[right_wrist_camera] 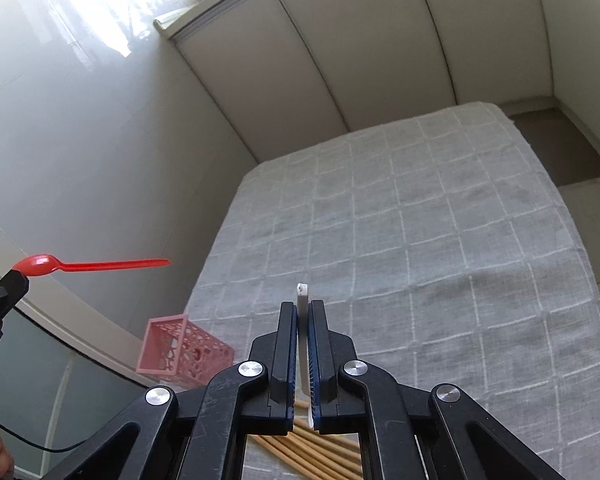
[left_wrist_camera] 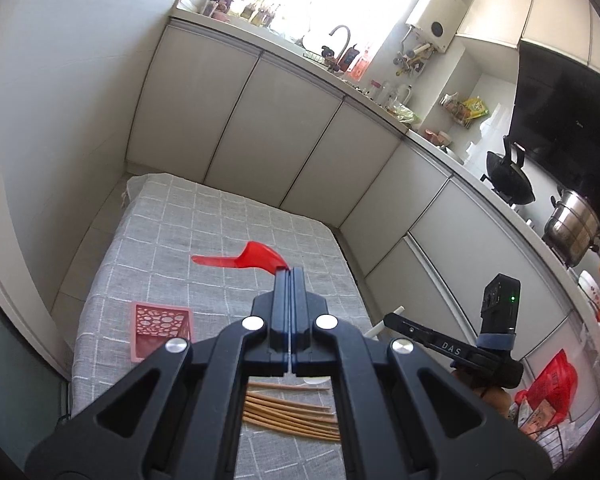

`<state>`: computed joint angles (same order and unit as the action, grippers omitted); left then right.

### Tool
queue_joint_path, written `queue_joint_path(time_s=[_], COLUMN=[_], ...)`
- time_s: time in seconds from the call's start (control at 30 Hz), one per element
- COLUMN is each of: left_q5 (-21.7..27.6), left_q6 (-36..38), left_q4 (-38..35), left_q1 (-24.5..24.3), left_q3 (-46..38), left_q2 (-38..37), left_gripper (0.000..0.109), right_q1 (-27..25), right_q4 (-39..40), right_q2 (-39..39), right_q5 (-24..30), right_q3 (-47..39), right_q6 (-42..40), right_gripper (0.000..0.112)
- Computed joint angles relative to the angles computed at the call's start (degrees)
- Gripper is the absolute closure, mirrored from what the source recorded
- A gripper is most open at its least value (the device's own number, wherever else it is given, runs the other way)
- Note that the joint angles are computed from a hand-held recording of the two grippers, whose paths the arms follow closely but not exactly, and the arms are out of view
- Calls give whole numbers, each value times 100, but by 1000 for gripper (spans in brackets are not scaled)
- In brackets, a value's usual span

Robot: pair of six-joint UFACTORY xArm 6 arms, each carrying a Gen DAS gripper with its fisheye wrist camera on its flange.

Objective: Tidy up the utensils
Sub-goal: 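Lower both spoons into the pink cup holder and open both grippers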

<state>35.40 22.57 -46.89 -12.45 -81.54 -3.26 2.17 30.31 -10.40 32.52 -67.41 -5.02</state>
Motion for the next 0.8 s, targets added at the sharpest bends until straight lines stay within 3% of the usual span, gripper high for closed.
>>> queue_joint_path(time_s=[0.23, 0.57, 0.8], left_q5=[770, 1667, 1729], left_q6=[60, -225, -632], left_q4=[-421, -238, 82], left_q1=[465, 805, 850], left_q3=[141, -50, -288], left_q2=[-207, 110, 551], left_gripper=[108, 108, 108], right_q1=[468, 1043, 1284], right_q4=[-188, -203, -237], right_q2=[112, 972, 1665], right_q5=[-88, -329, -313], right_q3=[-430, -1516, -2200], right_q6=[95, 265, 354], right_gripper=[108, 108, 108])
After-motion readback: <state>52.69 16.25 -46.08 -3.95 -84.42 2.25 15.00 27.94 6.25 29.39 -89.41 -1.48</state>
